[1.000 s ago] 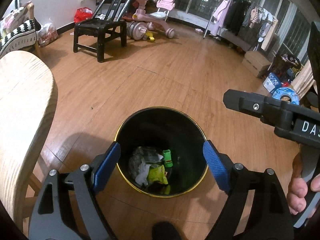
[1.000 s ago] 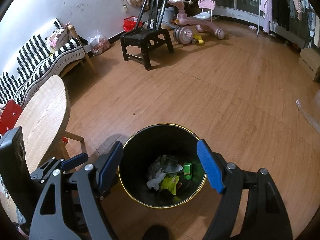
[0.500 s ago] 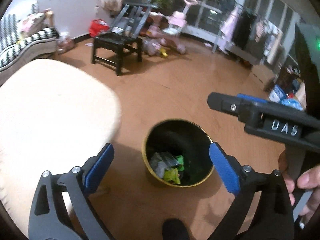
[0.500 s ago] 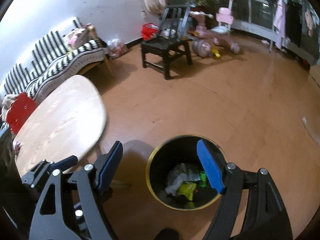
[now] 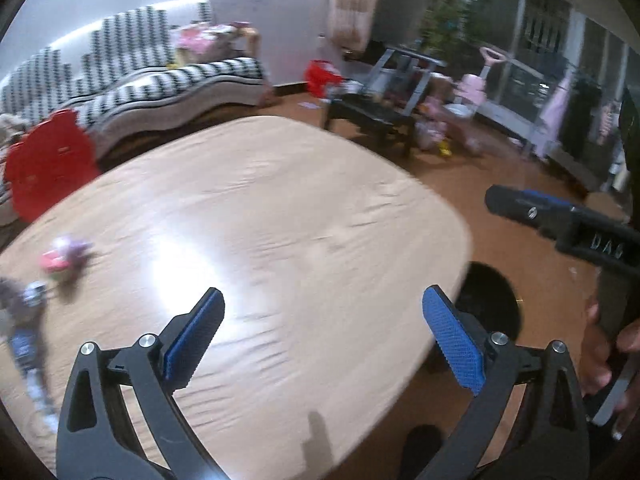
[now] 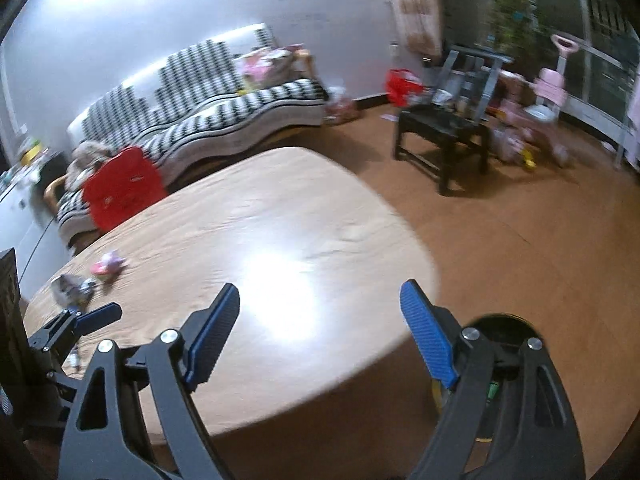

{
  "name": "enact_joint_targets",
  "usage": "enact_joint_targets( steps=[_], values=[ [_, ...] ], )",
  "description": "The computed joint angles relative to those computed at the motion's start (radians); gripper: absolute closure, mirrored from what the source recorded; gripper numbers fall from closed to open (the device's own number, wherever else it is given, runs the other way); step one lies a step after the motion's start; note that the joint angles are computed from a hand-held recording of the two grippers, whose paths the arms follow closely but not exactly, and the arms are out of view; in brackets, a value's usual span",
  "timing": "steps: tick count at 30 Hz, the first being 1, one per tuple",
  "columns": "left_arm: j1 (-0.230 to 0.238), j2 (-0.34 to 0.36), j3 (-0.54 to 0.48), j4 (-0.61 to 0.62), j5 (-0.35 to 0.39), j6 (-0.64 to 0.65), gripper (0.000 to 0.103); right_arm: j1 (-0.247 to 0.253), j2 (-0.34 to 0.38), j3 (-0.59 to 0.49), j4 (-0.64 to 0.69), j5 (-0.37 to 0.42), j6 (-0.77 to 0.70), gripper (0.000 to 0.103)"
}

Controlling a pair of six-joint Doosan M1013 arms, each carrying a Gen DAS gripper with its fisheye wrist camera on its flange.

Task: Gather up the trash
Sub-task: 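Return both open tools to the table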

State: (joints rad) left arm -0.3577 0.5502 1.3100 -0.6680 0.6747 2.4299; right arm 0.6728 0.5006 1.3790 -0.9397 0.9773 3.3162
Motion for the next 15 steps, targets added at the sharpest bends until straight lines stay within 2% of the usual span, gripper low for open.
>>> enact_joint_targets(
  steps=[3, 11, 13, 15],
  values=[
    [0.046, -0.012, 0.015, 0.030, -0.042, -0.012, 0.007, 0.001, 0.063, -0.108, 0.031, -0.024, -0.101, 0.023],
    [0.148, -0.024, 0.035, 0.126, -0.097, -0.096, 0.007, 0.010, 0.231, -0.392, 0.146, -0.057, -0.352, 0.023],
    [0.165, -0.019, 0.030, 0.148, -0.103, -0.116, 0.007, 0.012, 0.284, -0.484, 0.188, -0.048, -0.429, 0.023],
    [0.180, -0.013, 0.024, 0.183, -0.110, -0.154, 0.007, 0.014, 0.311, -0.526, 0.213, -0.048, -0.469, 0.023]
  ],
)
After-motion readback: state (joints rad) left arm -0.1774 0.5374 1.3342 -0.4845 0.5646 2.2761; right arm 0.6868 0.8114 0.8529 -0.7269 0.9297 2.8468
